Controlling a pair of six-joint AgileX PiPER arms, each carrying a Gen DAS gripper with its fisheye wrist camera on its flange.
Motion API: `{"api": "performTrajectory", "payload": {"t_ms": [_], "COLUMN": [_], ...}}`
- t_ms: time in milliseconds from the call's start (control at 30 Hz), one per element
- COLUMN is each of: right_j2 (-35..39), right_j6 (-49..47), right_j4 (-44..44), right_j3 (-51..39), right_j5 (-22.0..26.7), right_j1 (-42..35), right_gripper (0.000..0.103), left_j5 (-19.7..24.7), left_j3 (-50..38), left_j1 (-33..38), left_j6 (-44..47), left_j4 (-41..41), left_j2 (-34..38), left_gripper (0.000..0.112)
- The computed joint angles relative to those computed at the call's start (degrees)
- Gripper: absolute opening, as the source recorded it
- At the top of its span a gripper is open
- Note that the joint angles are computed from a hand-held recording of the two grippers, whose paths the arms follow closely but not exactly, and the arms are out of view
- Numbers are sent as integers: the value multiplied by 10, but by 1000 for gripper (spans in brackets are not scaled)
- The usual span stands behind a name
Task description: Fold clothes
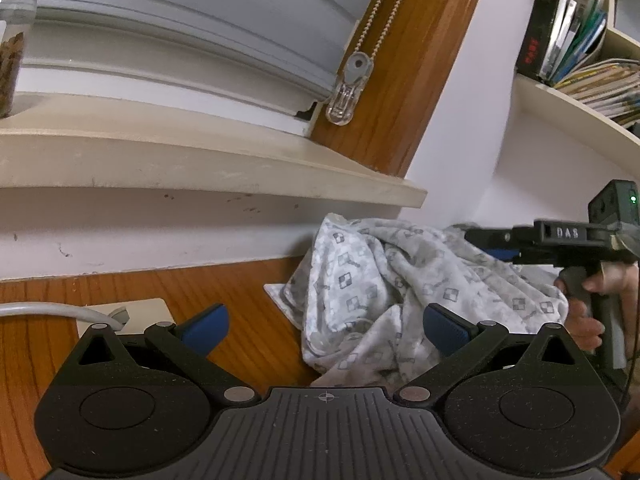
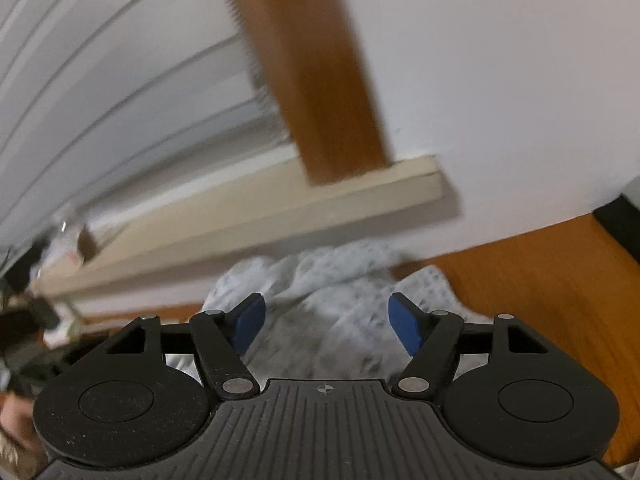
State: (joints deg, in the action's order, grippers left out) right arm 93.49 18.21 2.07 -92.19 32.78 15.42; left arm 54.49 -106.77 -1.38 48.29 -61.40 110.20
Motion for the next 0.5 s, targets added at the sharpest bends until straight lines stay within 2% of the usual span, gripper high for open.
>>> {"api": "performTrajectory", "payload": {"t_ms": [100, 167, 267, 333, 367, 400, 500], "right_j2": [12, 27, 40, 38, 34, 30, 16], "right_j6": [-27, -8, -4, -7, -12, -16, -13], "right_j4": [7, -25, -33, -42, -50, -58, -120], "right_j3": [-12, -21, -23, -16, -13, -9, 0], "right_j5": [17, 30, 36, 34, 35, 35, 42], "right_j1": [14, 29, 34, 41, 45, 49, 71], "right_gripper": [68, 68, 67, 58, 55, 49, 35], "left_j5": [14, 26, 31, 41, 47, 54, 70], "left_j3": [5, 13, -15, -44, -60, -77, -89], "left_j1": [-1, -3, -25, -42, -50, -58, -65], "left_j6": [14, 38, 0, -26, -40, -53, -57], "left_j4": [-24, -55, -16, 22, 40, 59, 69], "left_j2": [-9, -13, -1, 12, 19, 27, 33], "left_gripper": [102, 103, 100, 96, 88, 74, 58]}}
